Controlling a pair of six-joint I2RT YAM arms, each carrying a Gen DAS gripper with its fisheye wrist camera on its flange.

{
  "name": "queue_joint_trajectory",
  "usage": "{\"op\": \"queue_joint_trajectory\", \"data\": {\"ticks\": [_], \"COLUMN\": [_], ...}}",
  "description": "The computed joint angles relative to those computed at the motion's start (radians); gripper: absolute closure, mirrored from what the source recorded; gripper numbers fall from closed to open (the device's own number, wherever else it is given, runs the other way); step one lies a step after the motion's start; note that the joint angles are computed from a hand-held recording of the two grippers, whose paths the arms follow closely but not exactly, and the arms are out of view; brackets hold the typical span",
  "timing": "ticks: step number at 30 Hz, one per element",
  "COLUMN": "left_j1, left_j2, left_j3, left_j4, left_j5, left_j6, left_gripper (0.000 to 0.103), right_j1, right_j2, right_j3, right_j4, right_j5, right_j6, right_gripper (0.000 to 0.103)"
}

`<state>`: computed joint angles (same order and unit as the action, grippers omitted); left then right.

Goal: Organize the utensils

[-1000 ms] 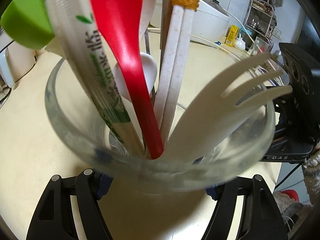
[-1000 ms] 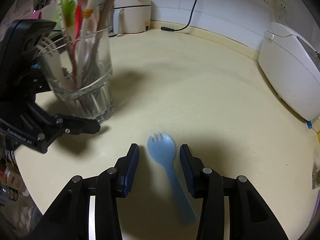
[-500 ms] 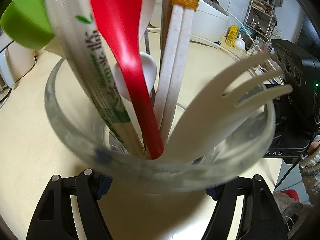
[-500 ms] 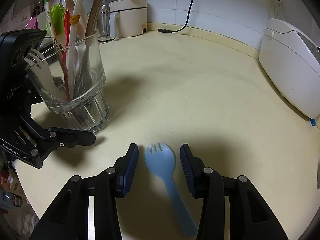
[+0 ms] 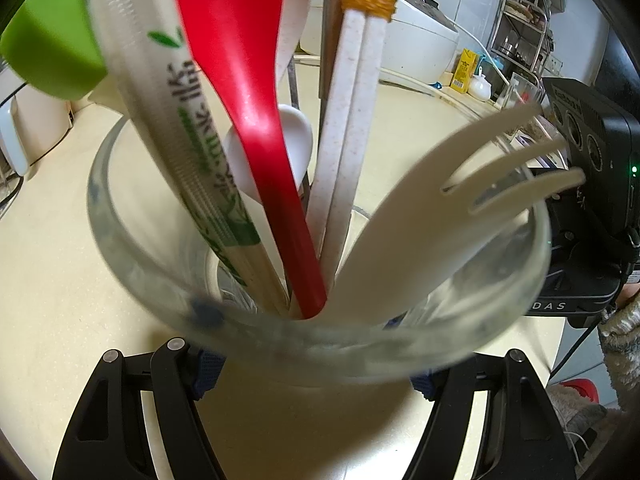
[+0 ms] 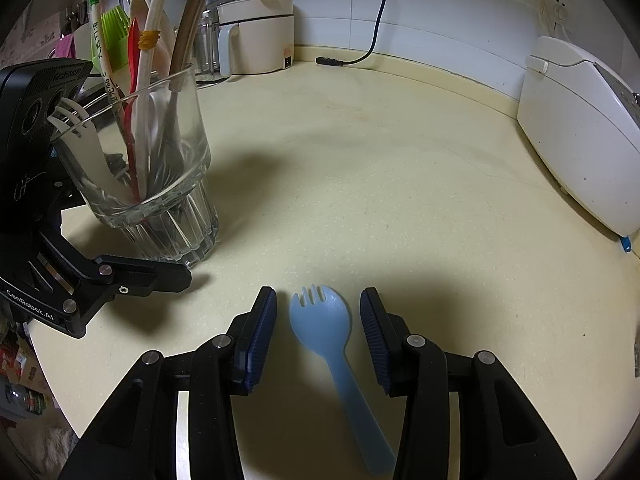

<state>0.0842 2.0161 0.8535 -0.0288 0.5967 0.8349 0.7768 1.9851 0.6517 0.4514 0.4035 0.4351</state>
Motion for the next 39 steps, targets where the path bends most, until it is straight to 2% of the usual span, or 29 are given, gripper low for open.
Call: {"op": "queue_joint_trajectory", "data": {"ticks": [9,14,21,24,26,30,37,39], "left_j1": [-0.001,-0.005,-0.005,-0.005,-0.006,-0.006,-0.014,-0.015], "left_j2": [0.001,-0.001,-0.001,-0.001,-0.002,-0.002,-0.008,-0.01], "left_j3": [-0.002,-0.005,-0.007,-0.008,-0.01,-0.01,-0.024,-0.028], "left_j4": [0.004,0.01,0.013,0.015,0.017,0.017,0.037,0.041], "left_j5": [-0.001,-0.005,-0.006,-0.007,-0.008,-0.008,-0.02,-0.021], "left_j6": [-0.002,-0.005,-0.005,-0.005,-0.006,-0.006,-0.012,-0.014], "left_gripper": [0.027,0.027,0.027,0.027,0.027,0.027,0.027,0.027], "right_j1": [0.004,0.016,0.015,0.004,0.003,0.049,0.112,0.116], "right_j2": [0.002,0.002,-0.002,-0.016,-0.035,-0.084,-0.264,-0.303], "right_j3": [0.0,-0.002,-0.006,-0.039,-0.083,-0.148,-0.22,-0.234], "right_j4": [0.0,0.01,0.008,0.052,0.115,0.178,0.15,0.142], "right_j5": [0.006,0.002,0.011,0.005,0.009,0.081,0.171,0.156], "right_j6": [-0.002,-0.012,0.014,0.029,0.044,0.067,0.065,0.067], "right_gripper": [0.06,0.072,0.073,0.073,0.073,0.073,0.073,0.073]}}
